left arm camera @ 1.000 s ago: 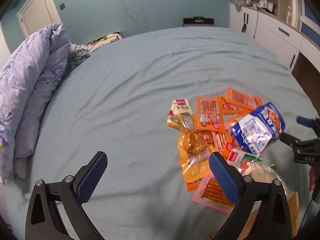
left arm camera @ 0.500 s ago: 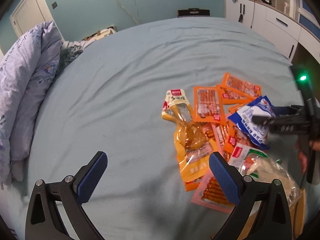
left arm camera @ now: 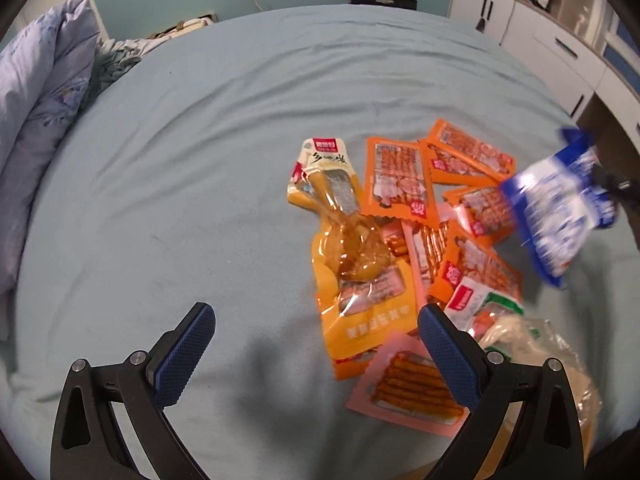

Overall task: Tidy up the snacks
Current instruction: 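Grasp the blue-and-white snack bag with the right gripper and lift it, then grasp the yellow chicken pouch with the left gripper while the right holds the blue bag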

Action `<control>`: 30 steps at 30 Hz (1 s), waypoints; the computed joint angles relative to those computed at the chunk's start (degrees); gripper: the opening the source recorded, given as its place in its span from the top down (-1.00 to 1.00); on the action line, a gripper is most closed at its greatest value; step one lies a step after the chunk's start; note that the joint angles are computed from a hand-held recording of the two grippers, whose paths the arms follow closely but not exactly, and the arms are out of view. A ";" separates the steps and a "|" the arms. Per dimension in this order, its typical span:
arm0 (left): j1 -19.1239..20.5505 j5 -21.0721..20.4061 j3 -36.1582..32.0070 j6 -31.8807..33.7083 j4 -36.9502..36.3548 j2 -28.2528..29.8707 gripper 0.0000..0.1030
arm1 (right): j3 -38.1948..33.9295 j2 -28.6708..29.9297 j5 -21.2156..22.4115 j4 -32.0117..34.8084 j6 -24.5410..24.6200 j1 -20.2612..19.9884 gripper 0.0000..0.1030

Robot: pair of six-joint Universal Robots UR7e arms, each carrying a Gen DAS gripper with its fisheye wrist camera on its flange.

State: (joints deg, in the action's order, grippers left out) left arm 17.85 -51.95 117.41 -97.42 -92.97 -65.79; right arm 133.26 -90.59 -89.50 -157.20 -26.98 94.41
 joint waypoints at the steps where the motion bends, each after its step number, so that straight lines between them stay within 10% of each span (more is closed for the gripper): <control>1: -0.05 -0.01 0.12 0.22 -0.14 -0.16 -1.00 | 0.47 -2.05 1.47 0.20 -0.03 -0.17 0.85; 11: 1.36 -9.13 2.40 8.09 -9.15 -0.70 -0.96 | 4.82 -23.01 15.17 9.92 -4.37 -3.73 0.85; 18: 3.16 -14.26 0.55 15.61 -10.25 5.30 -0.81 | 9.37 -37.34 21.03 25.72 -14.33 -16.85 0.85; 26: 2.61 -14.28 1.83 17.26 -17.23 6.43 0.99 | 5.82 -33.65 17.24 24.57 -6.98 -11.97 0.85; 30: 3.05 -15.67 3.85 15.14 -20.38 4.40 1.00 | 5.26 -31.58 15.30 23.29 -5.71 -10.31 0.84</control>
